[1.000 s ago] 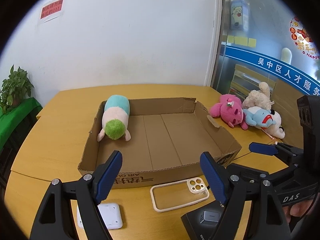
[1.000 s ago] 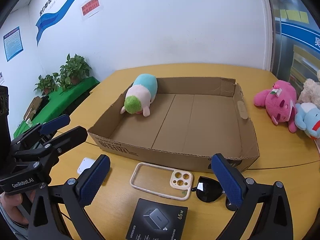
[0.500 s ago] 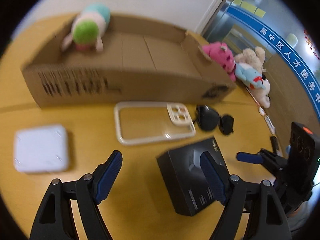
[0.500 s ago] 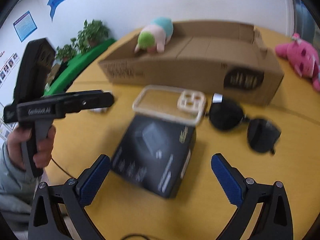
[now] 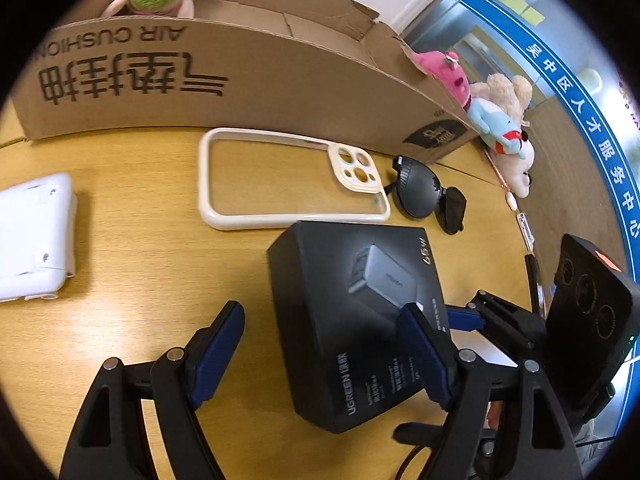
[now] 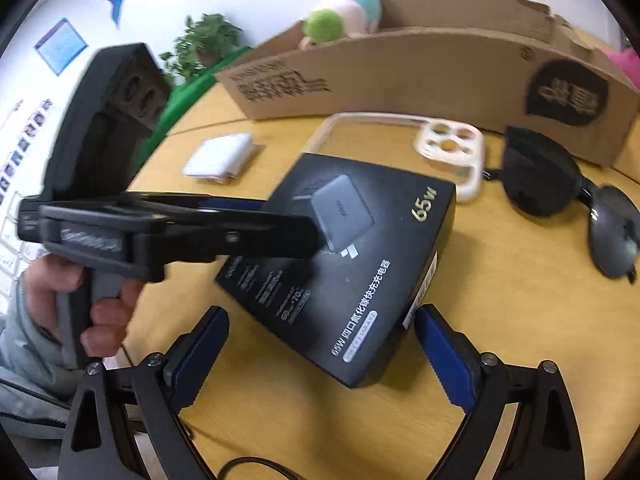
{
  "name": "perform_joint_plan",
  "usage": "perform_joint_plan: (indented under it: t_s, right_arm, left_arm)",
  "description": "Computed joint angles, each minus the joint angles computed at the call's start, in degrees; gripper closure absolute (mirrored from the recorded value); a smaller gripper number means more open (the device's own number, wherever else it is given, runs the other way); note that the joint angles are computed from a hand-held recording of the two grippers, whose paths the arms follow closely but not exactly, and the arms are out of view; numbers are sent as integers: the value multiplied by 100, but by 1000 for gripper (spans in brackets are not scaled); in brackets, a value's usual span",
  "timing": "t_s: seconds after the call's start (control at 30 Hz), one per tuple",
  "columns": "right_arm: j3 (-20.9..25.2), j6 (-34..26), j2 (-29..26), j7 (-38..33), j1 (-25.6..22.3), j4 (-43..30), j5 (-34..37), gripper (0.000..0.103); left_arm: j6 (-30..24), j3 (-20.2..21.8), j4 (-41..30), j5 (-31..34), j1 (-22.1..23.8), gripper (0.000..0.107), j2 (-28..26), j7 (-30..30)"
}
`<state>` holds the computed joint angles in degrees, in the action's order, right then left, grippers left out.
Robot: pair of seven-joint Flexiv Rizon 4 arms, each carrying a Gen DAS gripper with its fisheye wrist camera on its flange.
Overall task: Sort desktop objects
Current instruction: 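Close both grippers on the black UGREEN charger box, then lift the charger box with both grippers and carry it over the cardboard box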
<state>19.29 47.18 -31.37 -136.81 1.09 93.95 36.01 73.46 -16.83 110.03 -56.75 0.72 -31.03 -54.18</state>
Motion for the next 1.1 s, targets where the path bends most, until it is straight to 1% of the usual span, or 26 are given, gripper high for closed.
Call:
perform_joint_plan:
  t_s: [0.1, 0.17, 0.23, 0.3, 0.4, 0.47, 0.57, 0.7, 0.83, 0.93, 1.03, 1.1]
  right_arm:
    - [-69, 210, 51, -29, 115, 110, -165, 8]
    - [-118, 340, 50, -2, 187, 175, -335, 8]
    - [-135, 433, -19, 75, 237, 178, -458, 9]
    - [-56, 618, -58, 12, 244, 204, -486, 9]
    - [-67, 971, -53, 47, 356, 352, -740, 10]
    - [18, 944, -62, 42, 279, 350, -773, 10]
    - [91, 870, -56, 96, 188, 326, -740, 12]
    - [148, 1003, 40, 105, 191, 399, -733, 13]
    - [241, 965, 132, -47, 104, 337, -596, 13]
    - [240, 966, 193, -130, 126, 289, -538, 13]
    - [228, 1018, 256, -229, 168, 253, -524, 13]
    - [226, 1039, 288, -274, 198, 213, -508, 13]
  left_arm:
    - [-38, -151, -4, -243, 107, 28, -34, 224]
    - [-73, -316, -37, -524, 155, 29, -85, 572]
    - [-103, -310, -75, -630, 80, 31, -110, 747]
    - [16, -222, -116, -665, -59, 31, -131, 714]
    - [196, -170, -80, -678, -172, 31, -101, 694]
    - [319, -145, -47, -645, -231, 32, -70, 668]
    - [496, -59, -53, -399, -307, 35, -40, 496]
    - [811, -314, 29, -520, -151, 36, 52, 613]
    - [1094, -601, 99, -928, 5, 36, 157, 923]
    - [1285, -664, 77, -1180, -5, 36, 210, 1164]
    - [1474, -776, 30, -1640, 0, 36, 269, 1565]
    - [1556, -743, -37, -1924, -80, 36, 302, 1799]
